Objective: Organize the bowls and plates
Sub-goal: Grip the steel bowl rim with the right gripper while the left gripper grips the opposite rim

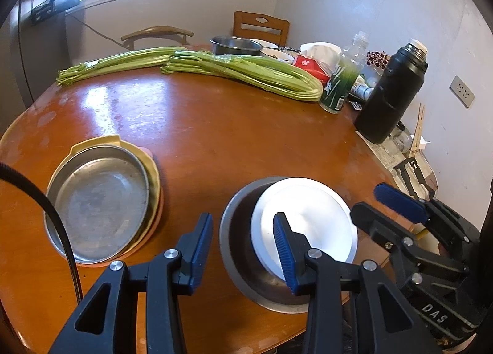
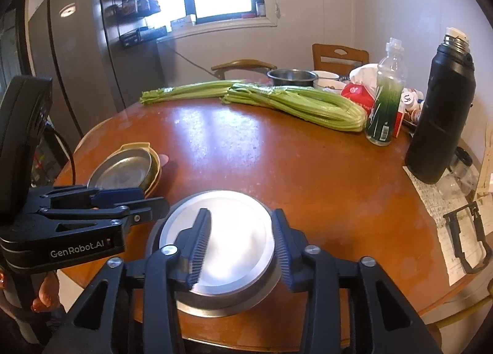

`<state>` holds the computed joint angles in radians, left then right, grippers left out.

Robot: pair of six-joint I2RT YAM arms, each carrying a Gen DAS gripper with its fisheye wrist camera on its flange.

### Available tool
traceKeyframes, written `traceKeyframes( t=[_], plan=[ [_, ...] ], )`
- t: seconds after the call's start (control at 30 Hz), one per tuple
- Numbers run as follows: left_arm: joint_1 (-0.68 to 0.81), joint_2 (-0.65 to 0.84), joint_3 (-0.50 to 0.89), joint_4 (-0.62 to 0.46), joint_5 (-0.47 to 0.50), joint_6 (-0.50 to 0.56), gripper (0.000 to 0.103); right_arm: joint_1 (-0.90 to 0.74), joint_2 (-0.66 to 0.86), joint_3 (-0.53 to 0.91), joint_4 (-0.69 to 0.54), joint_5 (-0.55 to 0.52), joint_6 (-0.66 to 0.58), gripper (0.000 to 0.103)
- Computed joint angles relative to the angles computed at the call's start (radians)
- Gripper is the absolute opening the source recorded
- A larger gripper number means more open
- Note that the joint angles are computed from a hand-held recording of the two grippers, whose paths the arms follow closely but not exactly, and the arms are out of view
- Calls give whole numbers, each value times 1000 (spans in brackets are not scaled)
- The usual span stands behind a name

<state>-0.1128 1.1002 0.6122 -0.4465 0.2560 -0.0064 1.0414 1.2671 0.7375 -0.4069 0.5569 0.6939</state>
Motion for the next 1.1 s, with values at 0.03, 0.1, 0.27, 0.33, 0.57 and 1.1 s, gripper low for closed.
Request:
traceKeyframes(
  t=[0.03,0.1,0.27,0.33,0.57,1.1],
  plan=[
    [3,3,0,1,0,0,40,-1,-3,-1,2,1,0,49],
    [18,11,1,3,6,3,40,-6,-7,-3,3,4,0,50],
    [32,32,0,10,11,10,40,-34,-21,-27,4,-14,10,56],
    [29,43,-1,18,10,7,40,-58,-25,-43,5,-31,19,56],
    [23,91,1,53,64,2,44,-154,-43,-118,75,-161,35,57],
    [-37,174,4,115,58,-25,48,-188,67,-126,153,-270,58,62]
  ],
)
